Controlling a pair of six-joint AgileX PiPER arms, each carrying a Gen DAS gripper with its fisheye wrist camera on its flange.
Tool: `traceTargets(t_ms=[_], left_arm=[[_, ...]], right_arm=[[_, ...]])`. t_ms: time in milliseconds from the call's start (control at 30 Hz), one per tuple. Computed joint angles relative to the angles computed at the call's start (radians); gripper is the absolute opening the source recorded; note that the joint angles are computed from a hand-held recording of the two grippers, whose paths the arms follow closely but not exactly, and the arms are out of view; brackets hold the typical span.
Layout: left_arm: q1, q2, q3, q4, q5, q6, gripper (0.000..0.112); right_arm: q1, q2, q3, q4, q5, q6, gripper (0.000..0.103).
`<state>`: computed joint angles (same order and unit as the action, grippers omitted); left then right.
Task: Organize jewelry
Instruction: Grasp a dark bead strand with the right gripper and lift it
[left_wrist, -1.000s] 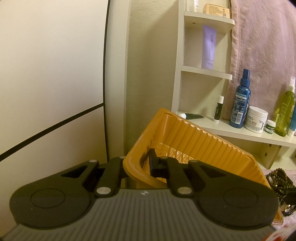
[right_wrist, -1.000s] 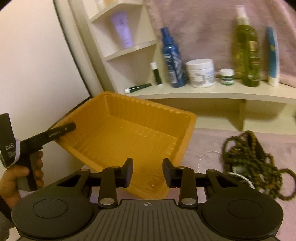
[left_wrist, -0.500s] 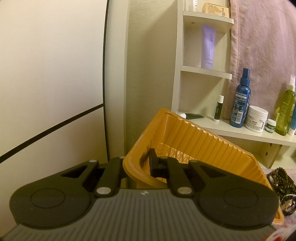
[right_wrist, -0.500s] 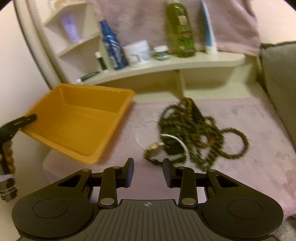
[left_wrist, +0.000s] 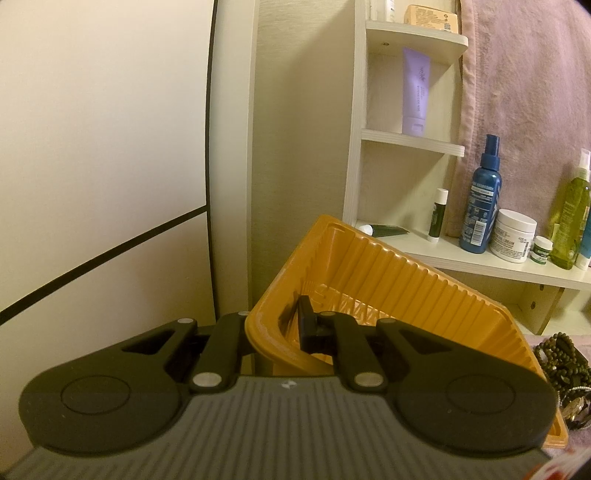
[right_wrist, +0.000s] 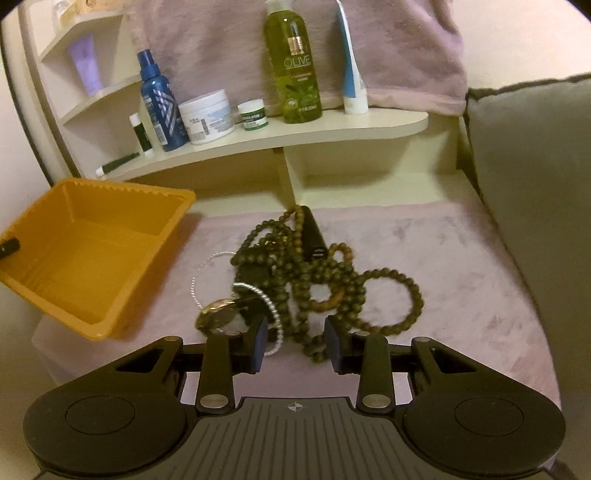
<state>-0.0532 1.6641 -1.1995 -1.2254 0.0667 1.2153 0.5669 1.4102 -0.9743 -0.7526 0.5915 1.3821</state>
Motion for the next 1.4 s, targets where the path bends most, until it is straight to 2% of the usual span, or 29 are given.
traceTargets(t_ms=[300, 400, 533, 600, 700, 767, 867, 1033, 1200, 1400], left_arm=[[0.0, 0.002, -0.005, 0.091, 0.002, -0.092, 0.01], [0.001, 0.001, -0.003, 0.084, 0.002, -0.082, 0.01], [0.002, 0.004, -0.012, 0.178, 0.007, -0.174, 0.011], [0.002, 0.004, -0.012, 0.177, 0.007, -0.172, 0.011], [0.002, 0.005, -0.012, 0.139, 0.006, -0.133, 0.011], [0.002, 0.006, -0.012, 0.137, 0.006, -0.132, 0.011], [0.003, 0.006, -0.012, 0.158, 0.007, -0.153, 0.011], [0.001, 0.011, -0.019, 0.21, 0.011, -0.21, 0.011], [0.004, 0.01, -0.018, 0.124, 0.016, -0.119, 0.01], [0.009, 0.009, -0.021, 0.108, 0.028, -0.096, 0.01]], right_arm=[[0.03, 0.057, -0.015, -0.008, 0.068, -0.248, 0.036], [0.053, 0.088, -0.011, -0.078, 0.081, -0.236, 0.036], [0.077, 0.127, -0.003, -0.184, 0.077, -0.21, 0.035], [0.093, 0.147, 0.003, -0.259, 0.085, -0.17, 0.035], [0.104, 0.164, 0.017, -0.34, 0.08, -0.131, 0.025], [0.106, 0.171, 0.028, -0.382, 0.068, -0.112, 0.012], [0.115, 0.185, 0.038, -0.434, 0.071, -0.086, 0.008], [0.095, 0.137, 0.073, -0.443, 0.036, -0.001, 0.007], [0.033, 0.029, 0.098, -0.417, -0.029, 0.103, 0.007], [-0.013, -0.039, 0.027, -0.381, -0.03, 0.067, 0.007]])
